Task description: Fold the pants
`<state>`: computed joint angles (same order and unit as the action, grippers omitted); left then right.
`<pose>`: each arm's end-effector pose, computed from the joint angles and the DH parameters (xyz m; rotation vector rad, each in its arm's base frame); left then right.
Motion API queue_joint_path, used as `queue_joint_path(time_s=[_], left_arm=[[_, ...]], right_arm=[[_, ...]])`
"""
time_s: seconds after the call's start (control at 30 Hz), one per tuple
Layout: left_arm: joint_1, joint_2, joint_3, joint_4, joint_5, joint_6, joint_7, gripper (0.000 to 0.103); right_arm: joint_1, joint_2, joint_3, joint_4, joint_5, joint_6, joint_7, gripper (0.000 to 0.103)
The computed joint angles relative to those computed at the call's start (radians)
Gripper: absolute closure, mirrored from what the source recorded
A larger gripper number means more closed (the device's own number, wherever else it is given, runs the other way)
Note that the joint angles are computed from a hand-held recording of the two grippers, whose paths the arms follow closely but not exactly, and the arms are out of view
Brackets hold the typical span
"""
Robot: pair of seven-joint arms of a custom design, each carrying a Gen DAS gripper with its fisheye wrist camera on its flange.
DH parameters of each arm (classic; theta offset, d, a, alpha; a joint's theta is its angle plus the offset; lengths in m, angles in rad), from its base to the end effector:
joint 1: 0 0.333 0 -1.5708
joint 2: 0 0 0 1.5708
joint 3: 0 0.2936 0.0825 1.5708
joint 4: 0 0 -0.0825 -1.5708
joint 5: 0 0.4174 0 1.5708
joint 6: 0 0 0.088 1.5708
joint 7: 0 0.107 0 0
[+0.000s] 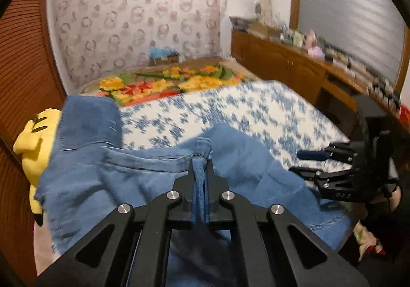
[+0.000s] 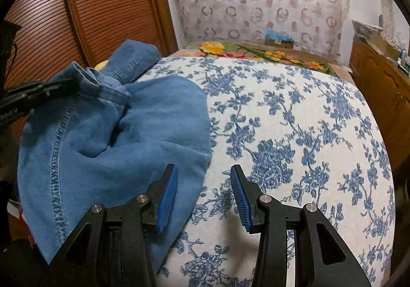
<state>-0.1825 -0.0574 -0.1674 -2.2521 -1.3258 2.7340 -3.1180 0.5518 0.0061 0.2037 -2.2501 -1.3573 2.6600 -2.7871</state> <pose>0.5443 -0.1594 0.3836 -0.9470 2.4092 -1.1831 0.3947 0.4100 0.3447 -1.6354 1.6922 -0.6609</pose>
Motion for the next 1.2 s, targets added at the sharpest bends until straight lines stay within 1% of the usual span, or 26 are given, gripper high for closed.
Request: queue_joint_path(time_s=[0.1, 0.23, 0.4, 0.53, 0.7, 0.73, 0.77, 0.8, 0.87, 0.97, 1.03, 1.13, 1.2], left_arm=[[0.02, -0.077, 0.037, -0.048, -0.085, -0.06, 0.051, 0.098], [0.043, -0.169, 0.088, -0.116, -0.13, -0.118, 0.08, 0.098], [0.069, -0.226, 0.125, -0.18, -0.101, -0.121, 0.069, 0.098], [0.087, -0.219, 0.136, -0.212, -0.048, -0.108, 0.026, 0.098], [0.096, -0.196, 0.135, -0.226, 0.001, -0.101, -0.021, 0.098], [0.097, -0.198, 0.136, -0.229, 0.009, -0.103, -0.026, 0.097], [0.097, -0.202, 0.137, -0.233, 0.011, -0.102, -0.027, 0.093], [0.095, -0.205, 0.136, -0.236, 0.009, -0.091, -0.027, 0.091], [0.092, -0.211, 0.135, -0.239, 0.004, -0.072, -0.026, 0.078], [0.082, -0.218, 0.136, -0.236, -0.027, -0.03, 0.001, 0.067], [0.077, -0.219, 0.141, -0.231, -0.046, -0.031, 0.018, 0.064], [0.068, -0.205, 0.134, -0.221, -0.06, -0.022, 0.043, 0.064], [0.065, -0.176, 0.121, -0.208, -0.04, -0.012, 0.035, 0.064]], right_arm=[[-0.002, -0.011, -0.001, 0.002, -0.027, 0.007, 0.005, 0.059], [-0.003, 0.001, 0.002, 0.029, -0.048, 0.006, 0.002, 0.058], [0.0, 0.038, -0.008, 0.061, -0.078, 0.03, 0.016, 0.058], [0.007, 0.053, -0.016, 0.073, -0.078, 0.039, 0.004, 0.058], [0.005, 0.063, -0.027, 0.073, -0.079, 0.054, 0.005, 0.059], [0.005, 0.066, -0.029, 0.074, -0.078, 0.057, 0.003, 0.058], [0.005, 0.068, -0.03, 0.074, -0.074, 0.06, -0.001, 0.058], [0.005, 0.072, -0.032, 0.077, -0.071, 0.063, -0.005, 0.058], [0.012, 0.082, -0.029, 0.088, -0.045, 0.054, -0.029, 0.058], [0.023, 0.088, -0.029, 0.09, -0.036, 0.035, -0.034, 0.058], [0.029, 0.088, -0.031, 0.084, -0.045, 0.024, -0.016, 0.058], [0.034, 0.091, -0.032, 0.08, -0.051, 0.004, -0.005, 0.058], [0.038, 0.098, -0.03, 0.08, -0.043, -0.014, -0.009, 0.058]])
